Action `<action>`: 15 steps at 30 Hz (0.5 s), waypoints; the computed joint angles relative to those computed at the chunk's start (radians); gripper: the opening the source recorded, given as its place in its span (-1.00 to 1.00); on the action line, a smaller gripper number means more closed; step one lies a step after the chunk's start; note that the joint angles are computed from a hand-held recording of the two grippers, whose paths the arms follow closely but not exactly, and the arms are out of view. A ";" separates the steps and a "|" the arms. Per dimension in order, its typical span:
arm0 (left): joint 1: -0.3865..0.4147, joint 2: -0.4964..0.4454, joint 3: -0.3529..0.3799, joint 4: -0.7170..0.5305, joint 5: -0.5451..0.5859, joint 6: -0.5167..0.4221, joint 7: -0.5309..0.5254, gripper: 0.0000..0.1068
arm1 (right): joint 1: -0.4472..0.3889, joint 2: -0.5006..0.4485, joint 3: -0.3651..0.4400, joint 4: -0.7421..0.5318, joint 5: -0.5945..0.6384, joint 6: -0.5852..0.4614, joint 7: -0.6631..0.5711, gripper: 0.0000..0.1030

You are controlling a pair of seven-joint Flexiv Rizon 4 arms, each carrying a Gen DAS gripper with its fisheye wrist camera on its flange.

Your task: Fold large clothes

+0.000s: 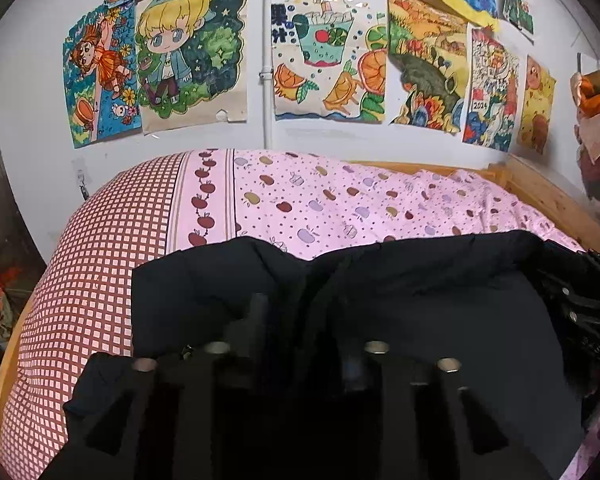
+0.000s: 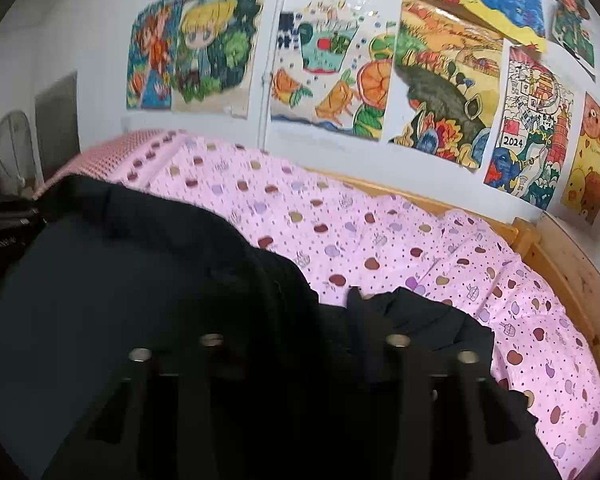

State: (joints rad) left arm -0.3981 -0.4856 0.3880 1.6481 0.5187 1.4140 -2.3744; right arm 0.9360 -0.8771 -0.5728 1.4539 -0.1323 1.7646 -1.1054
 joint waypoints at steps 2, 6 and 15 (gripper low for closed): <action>-0.054 -0.001 0.069 -0.005 0.050 0.029 -0.079 0.57 | 0.002 0.007 -0.001 0.026 0.013 0.061 -0.018 0.16; -0.169 0.002 0.213 -0.008 0.172 0.091 -0.263 0.66 | 0.014 0.028 0.009 0.062 0.064 0.090 -0.080 0.27; -0.428 -0.012 0.490 0.051 0.357 0.239 -0.486 0.81 | -0.145 0.156 0.317 0.210 0.077 0.206 -0.214 0.48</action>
